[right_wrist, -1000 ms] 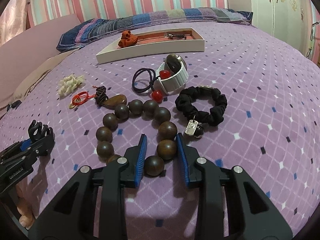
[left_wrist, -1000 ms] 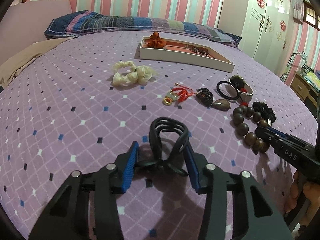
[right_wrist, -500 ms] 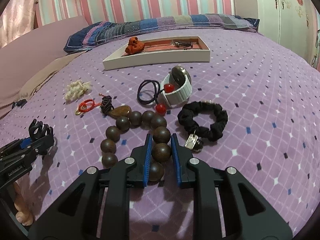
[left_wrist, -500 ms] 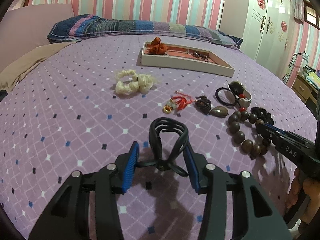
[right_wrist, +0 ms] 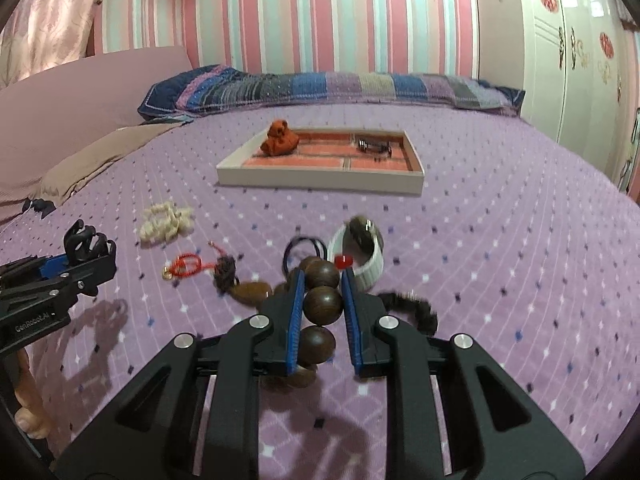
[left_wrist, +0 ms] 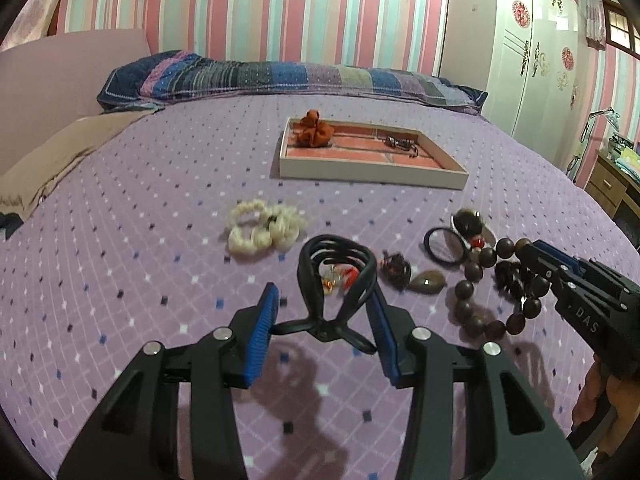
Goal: Organize jewelry
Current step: 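Carry the claw clip and bead bracelet into the white tray with both tools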
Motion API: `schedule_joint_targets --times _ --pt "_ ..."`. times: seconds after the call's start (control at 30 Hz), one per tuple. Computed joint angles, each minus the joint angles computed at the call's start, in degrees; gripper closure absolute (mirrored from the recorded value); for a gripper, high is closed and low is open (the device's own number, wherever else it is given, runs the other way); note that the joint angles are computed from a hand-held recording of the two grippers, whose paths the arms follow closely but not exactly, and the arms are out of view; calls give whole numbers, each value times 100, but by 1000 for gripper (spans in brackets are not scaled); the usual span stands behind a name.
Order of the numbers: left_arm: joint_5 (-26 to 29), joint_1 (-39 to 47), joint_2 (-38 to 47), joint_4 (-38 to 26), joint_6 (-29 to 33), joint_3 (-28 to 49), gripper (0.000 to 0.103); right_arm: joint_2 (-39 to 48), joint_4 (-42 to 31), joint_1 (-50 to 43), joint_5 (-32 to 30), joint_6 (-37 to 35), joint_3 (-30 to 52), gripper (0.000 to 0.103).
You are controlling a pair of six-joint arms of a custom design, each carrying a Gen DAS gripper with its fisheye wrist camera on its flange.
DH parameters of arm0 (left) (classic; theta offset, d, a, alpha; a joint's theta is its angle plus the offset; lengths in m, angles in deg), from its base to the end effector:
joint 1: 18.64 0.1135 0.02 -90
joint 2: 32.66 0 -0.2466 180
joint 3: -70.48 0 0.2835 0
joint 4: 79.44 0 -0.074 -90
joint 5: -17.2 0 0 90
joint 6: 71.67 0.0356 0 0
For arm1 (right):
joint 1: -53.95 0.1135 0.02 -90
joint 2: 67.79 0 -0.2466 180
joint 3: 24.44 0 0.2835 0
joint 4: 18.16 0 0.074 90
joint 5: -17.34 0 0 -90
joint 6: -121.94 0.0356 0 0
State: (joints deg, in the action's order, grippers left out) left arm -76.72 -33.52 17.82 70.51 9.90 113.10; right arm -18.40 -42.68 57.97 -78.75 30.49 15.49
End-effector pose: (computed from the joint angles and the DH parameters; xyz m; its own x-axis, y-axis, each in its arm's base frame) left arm 0.2232 -0.0568 0.1977 -0.6173 0.0127 -0.7866 0.1148 0.9906 -0.0741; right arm 0.2290 0.0199 0.1930 -0.5534 -0.0641 -0.8305 -0.1715 0.9844 0.0383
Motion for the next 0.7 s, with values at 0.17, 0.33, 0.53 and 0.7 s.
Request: schedule_joint_targets --times 0.17,0.33,0.53,0.7 --pt "20 63 359 75 44 382 58 210 128 38 107 -47 325 83" --pt "35 152 910 164 102 902 58 564 312 -62 108 -88 691 83" --pt "174 240 1850 273 97 1778 58 1363 571 -153 123 -133 1509 83" --pt "243 305 2865 287 153 2759 58 2334 773 -173 236 -182 2370 83"
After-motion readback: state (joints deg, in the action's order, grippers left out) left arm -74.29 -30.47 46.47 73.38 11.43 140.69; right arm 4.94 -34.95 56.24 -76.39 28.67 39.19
